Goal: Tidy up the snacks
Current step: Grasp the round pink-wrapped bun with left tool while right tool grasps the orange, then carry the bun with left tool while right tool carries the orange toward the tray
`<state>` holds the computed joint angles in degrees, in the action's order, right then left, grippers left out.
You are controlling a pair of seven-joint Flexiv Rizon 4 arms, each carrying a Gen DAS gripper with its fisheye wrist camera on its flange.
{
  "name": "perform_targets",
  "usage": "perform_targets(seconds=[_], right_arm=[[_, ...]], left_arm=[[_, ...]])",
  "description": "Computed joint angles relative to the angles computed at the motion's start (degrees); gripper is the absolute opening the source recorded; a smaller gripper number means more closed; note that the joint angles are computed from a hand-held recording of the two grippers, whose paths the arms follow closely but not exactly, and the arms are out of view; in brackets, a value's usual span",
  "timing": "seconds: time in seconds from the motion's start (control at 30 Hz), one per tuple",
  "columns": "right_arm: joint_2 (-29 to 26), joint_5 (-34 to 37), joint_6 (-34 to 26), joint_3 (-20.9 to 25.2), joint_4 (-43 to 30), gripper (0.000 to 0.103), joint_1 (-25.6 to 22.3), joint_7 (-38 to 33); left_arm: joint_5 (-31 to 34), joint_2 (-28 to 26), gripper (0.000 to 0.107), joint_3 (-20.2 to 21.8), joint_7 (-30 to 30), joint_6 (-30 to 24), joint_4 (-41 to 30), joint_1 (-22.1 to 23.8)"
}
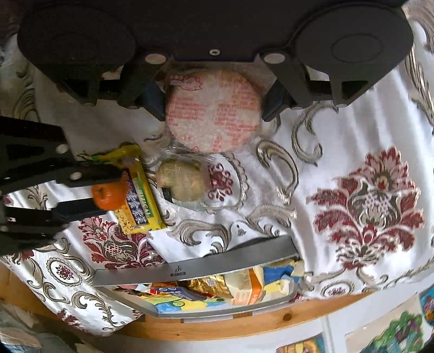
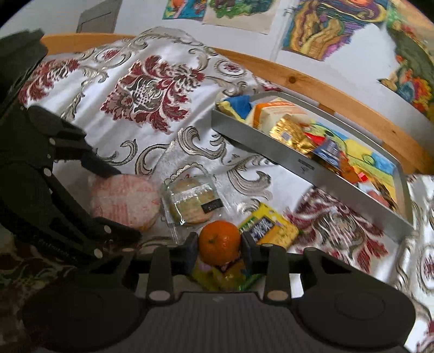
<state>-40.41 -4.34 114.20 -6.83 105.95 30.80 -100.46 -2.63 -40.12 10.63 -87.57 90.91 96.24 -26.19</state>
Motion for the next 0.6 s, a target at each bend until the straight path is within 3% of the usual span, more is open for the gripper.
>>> perform_targets(seconds=[0.43, 0.6], right_arm=[[7.05, 7.04, 0.86, 0.61, 10.19, 0.037, 1.31, 3.58], [7.52, 10.51, 3.20, -2.65, 12.24, 0.037, 5.22, 2.27]], left_arm=[[-1.35, 3.35, 0.076, -1.25, -6.24, 0.80, 4.47, -2.15], [-1.69, 3.70, 0.076, -1.86, -7.02, 2.43, 5.02, -2.41]])
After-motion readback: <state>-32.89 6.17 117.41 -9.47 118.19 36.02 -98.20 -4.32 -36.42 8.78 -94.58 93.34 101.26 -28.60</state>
